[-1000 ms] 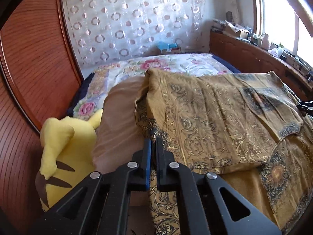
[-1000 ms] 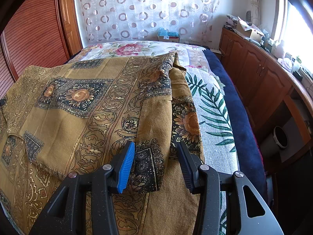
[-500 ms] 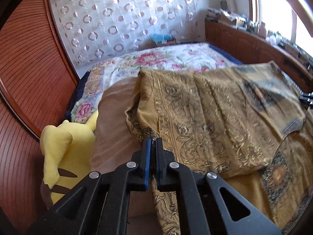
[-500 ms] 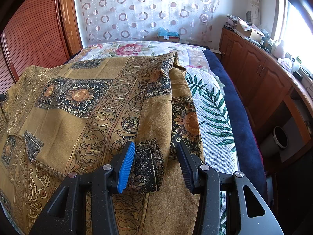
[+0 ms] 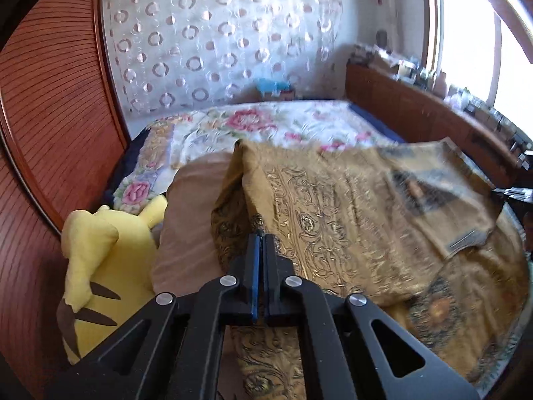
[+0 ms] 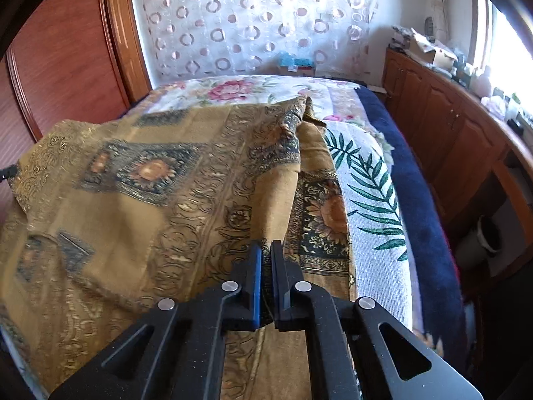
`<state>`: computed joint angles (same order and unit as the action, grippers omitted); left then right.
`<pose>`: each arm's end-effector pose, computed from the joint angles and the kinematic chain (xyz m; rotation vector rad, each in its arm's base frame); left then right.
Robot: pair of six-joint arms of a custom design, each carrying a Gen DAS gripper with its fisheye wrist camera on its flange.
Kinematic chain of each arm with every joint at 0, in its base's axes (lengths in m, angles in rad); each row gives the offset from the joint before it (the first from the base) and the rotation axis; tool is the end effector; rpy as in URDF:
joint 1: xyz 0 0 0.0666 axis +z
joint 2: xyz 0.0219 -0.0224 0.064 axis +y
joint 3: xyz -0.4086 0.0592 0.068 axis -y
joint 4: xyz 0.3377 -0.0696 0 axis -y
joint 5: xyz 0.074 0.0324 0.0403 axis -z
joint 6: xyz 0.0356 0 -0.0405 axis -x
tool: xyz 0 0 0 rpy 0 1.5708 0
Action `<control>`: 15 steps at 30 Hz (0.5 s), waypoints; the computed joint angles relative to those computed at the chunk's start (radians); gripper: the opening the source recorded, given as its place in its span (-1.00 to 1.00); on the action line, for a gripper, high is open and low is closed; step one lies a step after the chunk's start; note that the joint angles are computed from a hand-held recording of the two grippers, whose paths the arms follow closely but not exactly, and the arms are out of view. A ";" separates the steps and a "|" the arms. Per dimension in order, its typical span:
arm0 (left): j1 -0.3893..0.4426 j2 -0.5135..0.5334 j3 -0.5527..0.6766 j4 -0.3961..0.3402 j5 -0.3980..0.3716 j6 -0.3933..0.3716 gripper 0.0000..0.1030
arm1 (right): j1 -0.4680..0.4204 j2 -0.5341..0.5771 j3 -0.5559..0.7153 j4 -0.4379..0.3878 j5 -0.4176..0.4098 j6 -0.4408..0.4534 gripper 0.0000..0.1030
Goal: Fold small clothes
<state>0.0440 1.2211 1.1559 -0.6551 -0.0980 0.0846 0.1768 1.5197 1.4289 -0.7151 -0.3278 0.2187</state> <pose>0.3644 0.0191 0.4434 -0.1977 2.2800 0.0911 0.4703 0.0953 0.4337 -0.6142 2.2706 0.3683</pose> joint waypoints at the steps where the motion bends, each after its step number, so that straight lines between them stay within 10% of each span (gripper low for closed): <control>1: -0.001 -0.014 -0.004 0.001 0.007 0.008 -0.96 | -0.010 -0.009 0.000 0.003 -0.026 -0.007 -0.96; 15: -0.080 -0.283 -0.156 -0.090 0.035 0.077 -0.96 | -0.153 -0.198 -0.131 -0.021 -0.230 0.087 -0.97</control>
<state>-0.0364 0.9376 1.0003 -0.7449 -0.0632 0.1618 0.0241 1.3219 1.2977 -0.7365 -0.5575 0.3058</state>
